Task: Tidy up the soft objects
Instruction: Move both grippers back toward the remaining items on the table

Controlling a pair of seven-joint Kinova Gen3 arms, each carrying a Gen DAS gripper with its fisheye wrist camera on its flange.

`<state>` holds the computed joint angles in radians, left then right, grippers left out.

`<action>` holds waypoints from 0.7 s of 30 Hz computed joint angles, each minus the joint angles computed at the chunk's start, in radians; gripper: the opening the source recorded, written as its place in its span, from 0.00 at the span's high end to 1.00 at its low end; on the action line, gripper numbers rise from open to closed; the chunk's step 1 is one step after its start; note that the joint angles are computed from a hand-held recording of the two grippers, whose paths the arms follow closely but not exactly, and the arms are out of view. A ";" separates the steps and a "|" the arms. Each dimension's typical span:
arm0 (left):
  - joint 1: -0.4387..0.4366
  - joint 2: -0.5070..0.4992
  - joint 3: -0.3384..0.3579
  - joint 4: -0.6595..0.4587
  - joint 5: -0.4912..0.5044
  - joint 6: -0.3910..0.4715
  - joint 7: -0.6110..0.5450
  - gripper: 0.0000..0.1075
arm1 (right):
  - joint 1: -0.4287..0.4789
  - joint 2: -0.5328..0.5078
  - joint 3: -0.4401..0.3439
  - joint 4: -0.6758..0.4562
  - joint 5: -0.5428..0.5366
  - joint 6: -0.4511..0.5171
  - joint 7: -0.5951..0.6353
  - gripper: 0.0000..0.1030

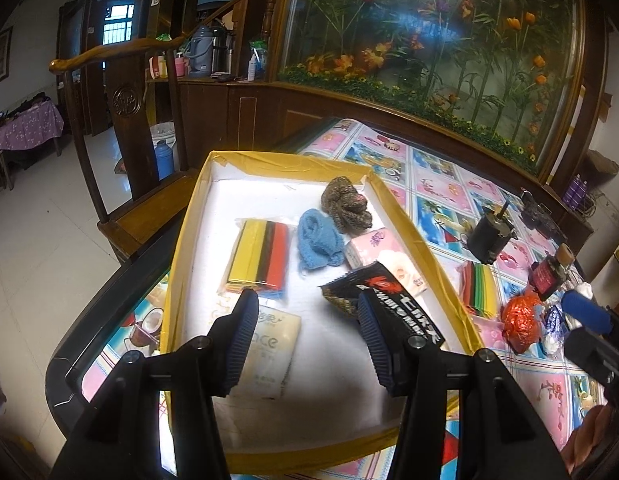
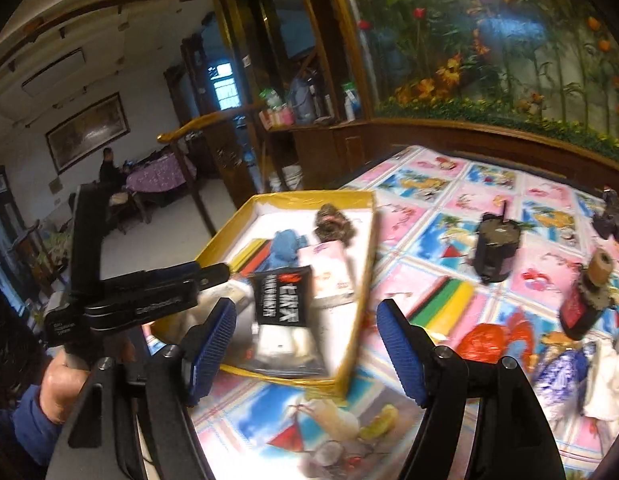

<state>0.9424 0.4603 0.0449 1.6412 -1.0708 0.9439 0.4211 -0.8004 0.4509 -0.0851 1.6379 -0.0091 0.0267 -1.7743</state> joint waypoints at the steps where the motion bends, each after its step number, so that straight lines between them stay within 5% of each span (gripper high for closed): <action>1: 0.003 0.003 0.002 -0.007 0.000 0.006 -0.006 0.52 | -0.028 -0.010 0.043 0.023 -0.006 -0.027 -0.009 0.25; 6: 0.010 0.018 0.005 -0.040 0.011 0.019 -0.035 0.52 | -0.037 -0.036 0.103 0.116 -0.079 -0.145 0.018 0.25; 11: 0.016 0.036 0.007 -0.082 0.034 0.019 -0.095 0.46 | 0.093 -0.065 -0.005 0.167 -0.077 -0.170 0.017 0.25; 17: 0.014 0.056 -0.010 -0.153 0.103 -0.079 -0.233 0.42 | 0.154 -0.121 0.018 0.246 -0.135 -0.172 0.015 0.25; 21: -0.115 0.102 0.136 -0.256 0.144 -0.134 -0.382 0.33 | 0.246 -0.161 -0.003 0.339 -0.164 -0.249 -0.040 0.25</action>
<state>0.8272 0.5627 0.1811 1.3855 -0.9264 0.8103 0.0392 -0.5548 0.2900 -0.0881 1.9768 -0.1728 -0.2219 -1.8143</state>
